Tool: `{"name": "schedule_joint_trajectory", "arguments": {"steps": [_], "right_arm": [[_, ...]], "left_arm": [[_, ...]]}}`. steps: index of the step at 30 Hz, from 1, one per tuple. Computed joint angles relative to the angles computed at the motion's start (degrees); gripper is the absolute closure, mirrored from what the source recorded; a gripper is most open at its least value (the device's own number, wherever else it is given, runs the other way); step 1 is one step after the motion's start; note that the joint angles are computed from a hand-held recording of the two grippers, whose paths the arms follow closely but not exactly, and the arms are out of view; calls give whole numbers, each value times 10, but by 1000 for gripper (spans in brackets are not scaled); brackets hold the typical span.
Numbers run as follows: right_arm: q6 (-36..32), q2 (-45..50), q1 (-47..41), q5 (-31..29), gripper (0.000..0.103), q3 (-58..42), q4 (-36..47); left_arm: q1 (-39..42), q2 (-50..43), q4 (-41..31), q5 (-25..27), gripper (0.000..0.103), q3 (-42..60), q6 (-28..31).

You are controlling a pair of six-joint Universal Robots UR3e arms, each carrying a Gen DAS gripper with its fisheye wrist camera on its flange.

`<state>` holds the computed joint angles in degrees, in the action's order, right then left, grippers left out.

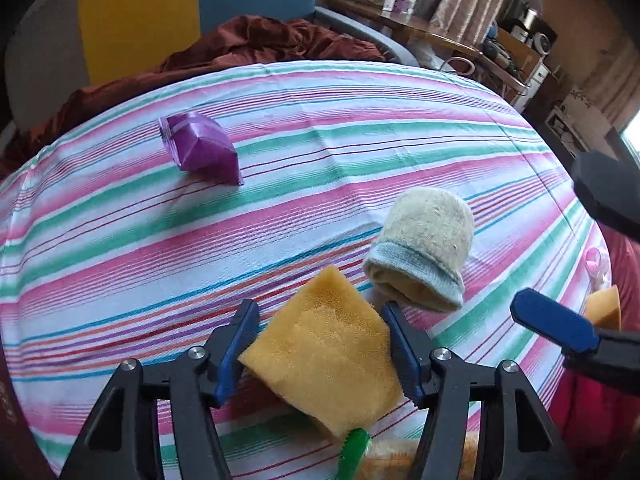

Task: Organize objects
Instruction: 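Grasp the yellow sponge with the left tool, then grasp the purple packet with the right tool while the left holds the sponge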

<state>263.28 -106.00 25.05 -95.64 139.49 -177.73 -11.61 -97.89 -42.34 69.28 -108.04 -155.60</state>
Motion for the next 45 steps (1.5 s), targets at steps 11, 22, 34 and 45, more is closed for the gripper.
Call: {"name": "schedule_joint_trajectory", "arguments": {"steps": [11, 22, 34, 45], "right_arm": [[-52, 28, 10, 12, 20, -66, 82], [-160, 125, 33, 28, 28, -249, 285], [-351, 371, -58, 67, 27, -622, 499], [-386, 498, -71, 52, 60, -754, 570]], "left_arm": [[194, 143, -43, -83, 47, -144, 160], [294, 263, 2, -151, 47, -295, 246], [322, 268, 5, -191, 47, -317, 255], [330, 263, 2, -205, 45, -320, 262]]}}
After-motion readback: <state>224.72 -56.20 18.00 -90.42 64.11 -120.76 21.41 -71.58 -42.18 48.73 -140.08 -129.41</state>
